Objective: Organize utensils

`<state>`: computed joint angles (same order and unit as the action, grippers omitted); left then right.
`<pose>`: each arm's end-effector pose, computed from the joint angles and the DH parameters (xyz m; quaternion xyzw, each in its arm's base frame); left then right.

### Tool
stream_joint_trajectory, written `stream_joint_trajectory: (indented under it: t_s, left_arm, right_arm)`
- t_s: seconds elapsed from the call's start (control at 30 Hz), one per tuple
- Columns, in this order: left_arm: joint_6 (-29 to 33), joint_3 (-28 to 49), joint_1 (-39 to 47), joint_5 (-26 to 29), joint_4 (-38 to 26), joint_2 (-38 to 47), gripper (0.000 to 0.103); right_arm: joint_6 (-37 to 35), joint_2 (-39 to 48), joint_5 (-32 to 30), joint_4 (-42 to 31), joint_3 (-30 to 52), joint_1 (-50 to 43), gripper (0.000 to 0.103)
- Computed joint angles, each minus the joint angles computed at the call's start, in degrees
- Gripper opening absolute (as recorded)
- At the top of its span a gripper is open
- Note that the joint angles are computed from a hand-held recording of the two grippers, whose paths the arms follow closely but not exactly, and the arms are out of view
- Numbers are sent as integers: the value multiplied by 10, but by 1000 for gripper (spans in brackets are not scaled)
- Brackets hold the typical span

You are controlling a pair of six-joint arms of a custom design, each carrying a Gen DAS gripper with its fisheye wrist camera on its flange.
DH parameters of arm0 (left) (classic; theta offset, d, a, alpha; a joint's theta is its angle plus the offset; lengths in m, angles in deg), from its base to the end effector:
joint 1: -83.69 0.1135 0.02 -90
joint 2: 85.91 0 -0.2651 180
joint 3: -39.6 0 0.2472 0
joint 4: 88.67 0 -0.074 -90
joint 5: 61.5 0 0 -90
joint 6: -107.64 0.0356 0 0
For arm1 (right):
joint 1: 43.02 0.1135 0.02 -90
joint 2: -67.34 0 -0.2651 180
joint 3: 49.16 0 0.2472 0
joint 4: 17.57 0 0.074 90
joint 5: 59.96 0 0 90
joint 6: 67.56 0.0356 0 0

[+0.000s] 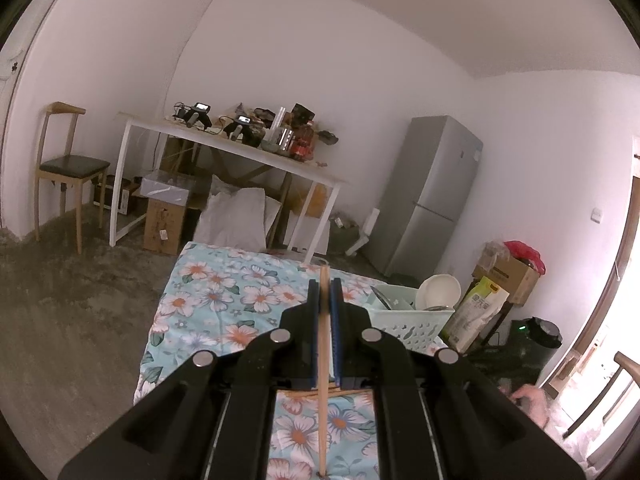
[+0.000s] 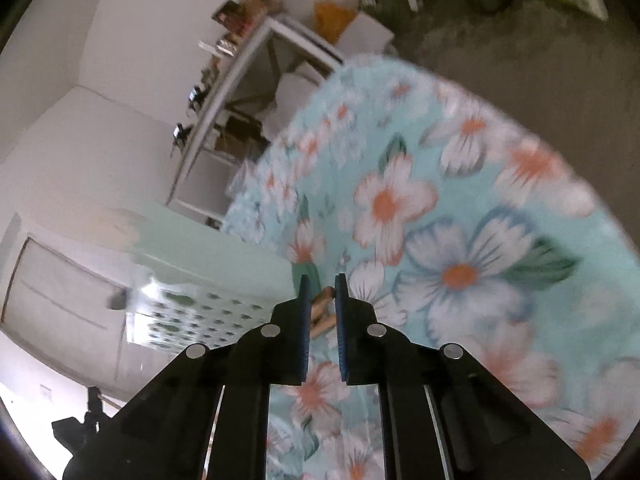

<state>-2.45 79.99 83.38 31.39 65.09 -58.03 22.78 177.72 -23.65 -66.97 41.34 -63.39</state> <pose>0.1334 -0.0025 0.2650 -0.1197 0.7773 -0.1288 0.6041 0.3647 -0.1048 0.1890 0.0779 0.8780 0.4095 0.2353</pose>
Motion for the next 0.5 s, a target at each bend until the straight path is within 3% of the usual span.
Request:
stream_joint_trajectory:
  t_s: [0.27, 0.37, 0.5]
  left_arm:
    - [-1, 0, 7, 9, -4, -7, 5]
    - [-4, 2, -5, -2, -8, -12, 5]
    - [-11, 2, -27, -26, -5, -13, 5]
  right_arm:
    - [-108, -122, -19, -82, 60, -102, 5]
    - [-150, -139, -3, -120, 95, -102, 5]
    - [-173, -170, 26, -100, 70, -61, 5]
